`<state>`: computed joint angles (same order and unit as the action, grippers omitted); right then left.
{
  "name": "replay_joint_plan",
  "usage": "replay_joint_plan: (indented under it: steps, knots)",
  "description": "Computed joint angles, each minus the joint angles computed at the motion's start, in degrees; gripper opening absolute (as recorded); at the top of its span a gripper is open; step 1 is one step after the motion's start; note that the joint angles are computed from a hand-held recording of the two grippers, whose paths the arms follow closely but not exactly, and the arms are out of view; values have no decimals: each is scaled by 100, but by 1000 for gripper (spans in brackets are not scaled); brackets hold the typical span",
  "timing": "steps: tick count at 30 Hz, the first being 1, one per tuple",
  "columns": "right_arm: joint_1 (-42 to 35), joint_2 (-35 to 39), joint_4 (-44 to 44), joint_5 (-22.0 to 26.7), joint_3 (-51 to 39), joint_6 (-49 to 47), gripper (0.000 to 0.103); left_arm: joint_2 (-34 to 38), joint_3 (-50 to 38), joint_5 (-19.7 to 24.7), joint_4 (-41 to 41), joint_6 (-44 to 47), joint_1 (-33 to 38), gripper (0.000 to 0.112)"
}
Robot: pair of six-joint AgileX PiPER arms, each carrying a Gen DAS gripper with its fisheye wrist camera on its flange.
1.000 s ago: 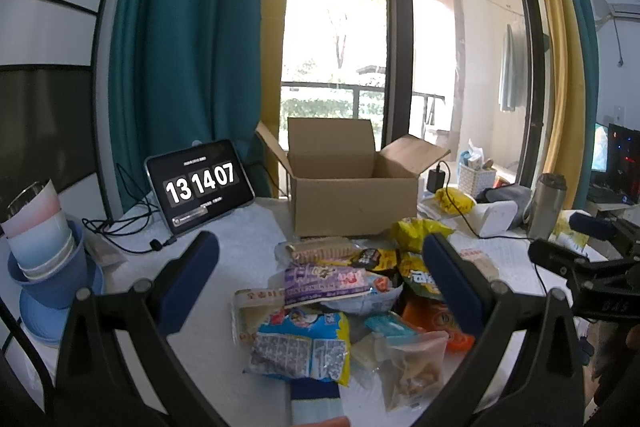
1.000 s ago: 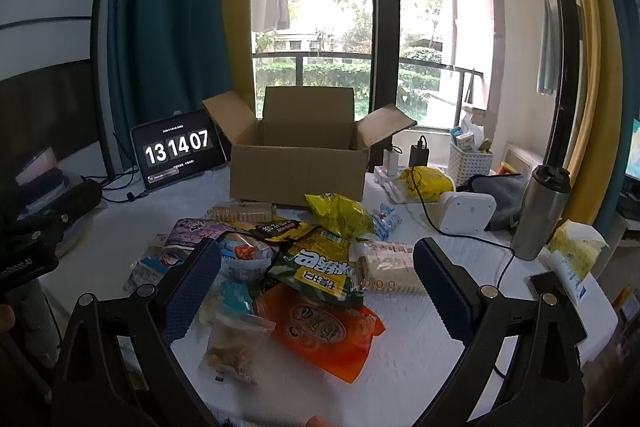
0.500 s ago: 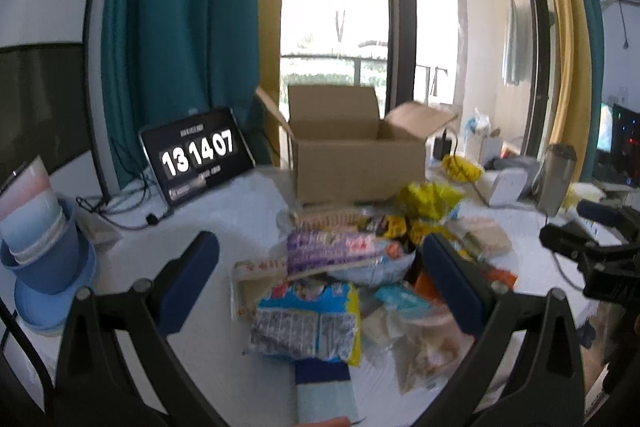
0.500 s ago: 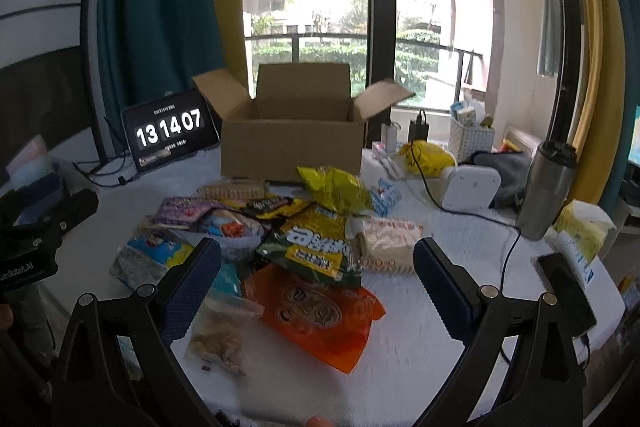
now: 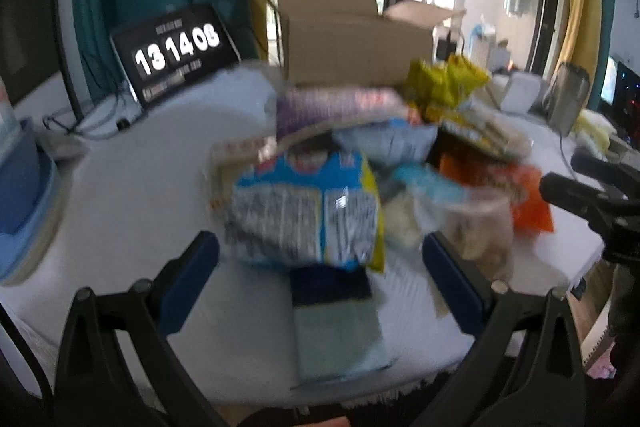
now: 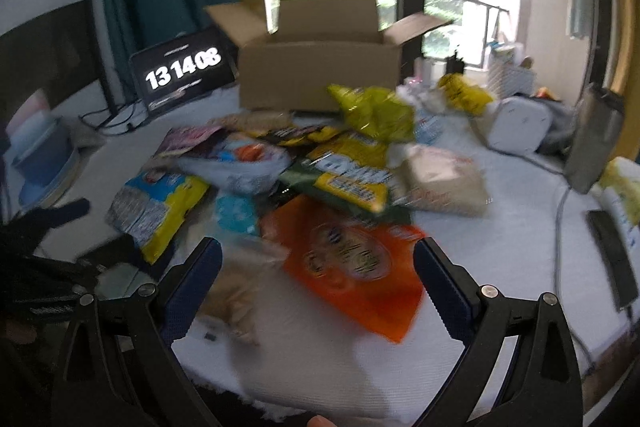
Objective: Organize snacks
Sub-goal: 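Grasp the clear bag of nuts with the right gripper while the left grasps a small blue-white box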
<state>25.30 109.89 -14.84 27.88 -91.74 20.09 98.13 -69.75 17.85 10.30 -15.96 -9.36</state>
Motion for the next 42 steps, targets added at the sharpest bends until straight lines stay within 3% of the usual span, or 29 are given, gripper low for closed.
replay_joint_plan:
  steps: [6,8,9,12,14,16,17,19,22,31,42]
  knots:
    - [76,397,1163,120,-288,-1075,98,281,-66,293,-508,611,38,101]
    - [90,538,1406,248,-439,-1289,96,407,-132,456,-758,933,40,94]
    - [109,598,1469,281,-490,-1333,95,477,-180,565,-786,991,27,86]
    - [127,783,1602,413,-671,-1413,90,482,-85,484,-334,705,-84,77]
    - [132,916,1648,541,-810,-1443,87,468,-53,438,-417,836,-77,70]
    - [118,1009,1816,599,-891,-1590,82,425,7,372,-710,1211,-80,56]
    - [96,1041,1975,607,-914,-1724,79,426,-9,399,-641,1172,-95,56]
    - [70,1061,2223,616,-929,-1963,58,421,-52,450,-851,1453,-87,54]
    - [62,964,2138,591,-837,-1977,52,387,-98,539,-1452,2085,-56,53]
    - [-130,127,1919,-63,-30,-1884,50,-85,-32,474,-2010,2678,-162,51]
    - [-287,-275,1750,-328,90,-1826,50,-551,-227,436,-2420,3115,28,51]
